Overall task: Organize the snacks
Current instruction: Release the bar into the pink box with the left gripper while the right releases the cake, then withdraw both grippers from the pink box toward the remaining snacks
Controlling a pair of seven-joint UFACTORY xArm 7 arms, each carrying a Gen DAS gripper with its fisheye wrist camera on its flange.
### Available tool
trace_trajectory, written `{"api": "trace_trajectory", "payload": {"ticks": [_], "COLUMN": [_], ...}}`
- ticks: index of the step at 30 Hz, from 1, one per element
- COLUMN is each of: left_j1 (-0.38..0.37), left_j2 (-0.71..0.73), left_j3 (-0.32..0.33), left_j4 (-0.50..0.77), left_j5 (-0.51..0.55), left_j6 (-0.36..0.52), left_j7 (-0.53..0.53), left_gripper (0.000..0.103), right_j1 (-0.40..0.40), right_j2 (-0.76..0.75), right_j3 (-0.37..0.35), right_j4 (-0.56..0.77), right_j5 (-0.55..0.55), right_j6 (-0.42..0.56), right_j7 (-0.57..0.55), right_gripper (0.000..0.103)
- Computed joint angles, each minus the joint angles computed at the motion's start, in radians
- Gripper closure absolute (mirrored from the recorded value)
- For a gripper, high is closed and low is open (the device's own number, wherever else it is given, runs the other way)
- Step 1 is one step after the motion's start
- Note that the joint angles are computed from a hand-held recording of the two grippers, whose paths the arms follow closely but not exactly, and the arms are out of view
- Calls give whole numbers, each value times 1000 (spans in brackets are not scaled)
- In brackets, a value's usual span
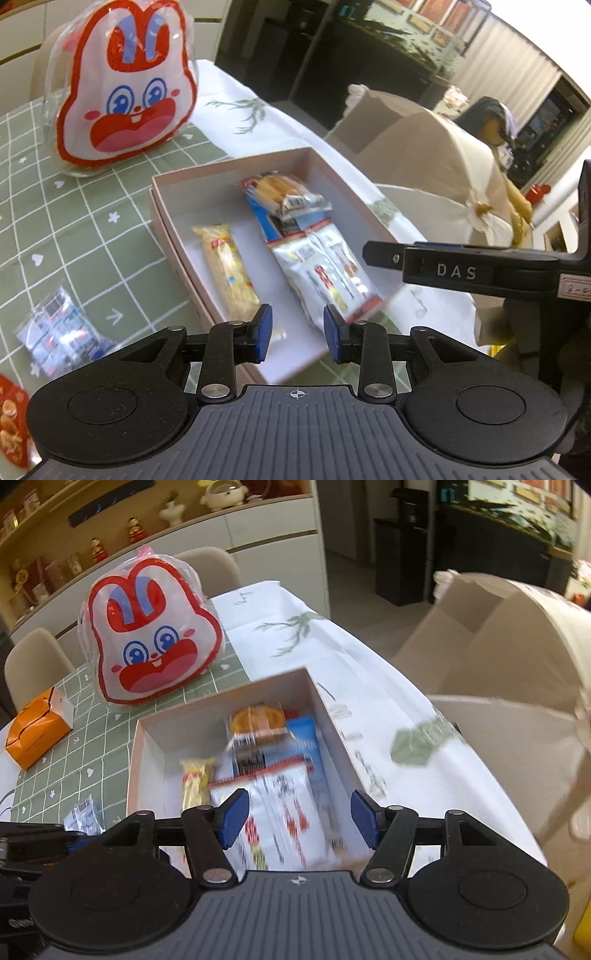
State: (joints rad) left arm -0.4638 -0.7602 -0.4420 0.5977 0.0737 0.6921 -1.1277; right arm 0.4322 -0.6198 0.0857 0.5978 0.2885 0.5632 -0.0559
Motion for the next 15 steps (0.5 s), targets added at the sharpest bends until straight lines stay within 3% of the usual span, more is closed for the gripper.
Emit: {"api": "trace_trajectory", "payload": {"ticks": [9,15], "left_j1": [-70,33], "left_j2": [-212,-488], "left_j3": [38,34], "left_j4": [-82,-235], "left_j5": [-49,-28], "left_j6": [103,224], "left_j7": [59,-17], "left_gripper": [69,69], "right_j1": [-11,21], "right_j2": [-244,-393], "right_j3": [75,125], "right_j4": [-146,-266], "right_j5": [-29,-58], "right_j6": [77,115], "right_j7": [186,335], "right_gripper": [41,41]}}
